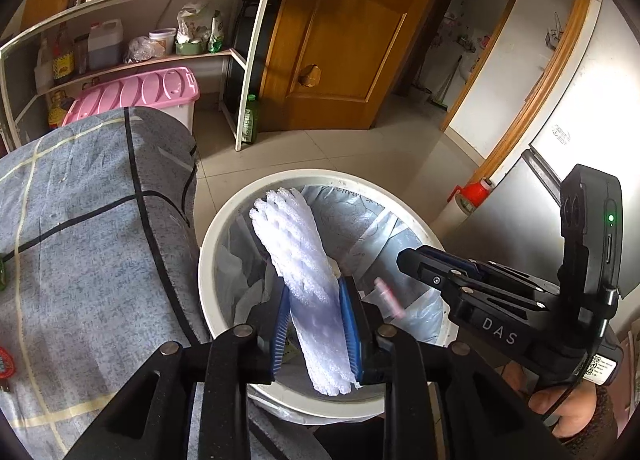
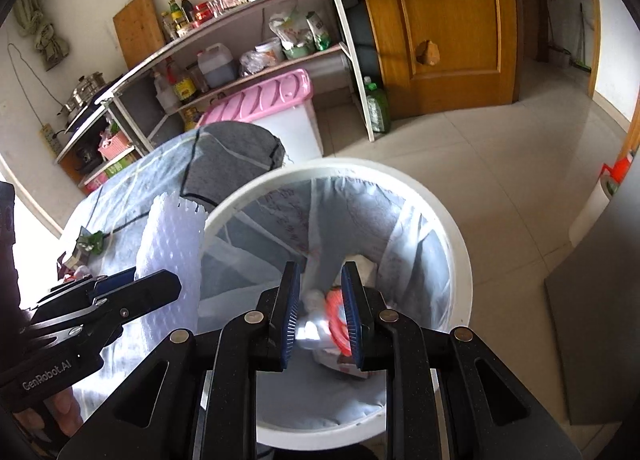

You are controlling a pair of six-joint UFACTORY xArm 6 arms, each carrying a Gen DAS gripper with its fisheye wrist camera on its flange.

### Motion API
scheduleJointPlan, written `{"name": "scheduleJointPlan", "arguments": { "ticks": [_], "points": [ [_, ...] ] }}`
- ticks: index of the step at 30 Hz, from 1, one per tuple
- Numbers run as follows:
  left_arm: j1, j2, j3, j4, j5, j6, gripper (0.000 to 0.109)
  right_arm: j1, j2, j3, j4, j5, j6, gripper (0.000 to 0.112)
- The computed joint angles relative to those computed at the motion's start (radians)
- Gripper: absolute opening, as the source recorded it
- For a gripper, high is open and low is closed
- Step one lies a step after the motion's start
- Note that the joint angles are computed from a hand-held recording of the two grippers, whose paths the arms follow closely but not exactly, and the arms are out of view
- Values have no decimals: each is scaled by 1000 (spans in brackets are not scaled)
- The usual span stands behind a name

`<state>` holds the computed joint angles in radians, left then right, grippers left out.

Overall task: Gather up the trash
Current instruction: 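Carry the cup and foam net over the bin and open both grippers, then move both grippers back over the table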

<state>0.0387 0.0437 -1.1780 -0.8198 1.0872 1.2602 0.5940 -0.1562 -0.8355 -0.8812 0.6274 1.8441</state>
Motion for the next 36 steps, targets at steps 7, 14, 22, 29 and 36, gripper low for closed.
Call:
{"name": "scheduleJointPlan", "arguments": {
  "ticks": [7, 14, 22, 29, 36],
  "points": [
    [-1, -6, 14, 3, -15, 11, 47, 13, -9, 8, -25, 11, 43, 48],
    [28, -14, 8, -11, 1, 21, 48, 36, -19, -7, -34, 38, 66, 48],
    [97, -22, -9, -24, 13, 39, 48, 78, 11, -64, -70, 63, 91, 48],
    [158, -15, -34, -30, 4, 41, 48, 109, 63, -137, -89, 72, 94, 48],
    [224, -9, -49, -53, -12, 64, 48, 131, 134, -230, -110, 65, 71, 48]
  ]
}}
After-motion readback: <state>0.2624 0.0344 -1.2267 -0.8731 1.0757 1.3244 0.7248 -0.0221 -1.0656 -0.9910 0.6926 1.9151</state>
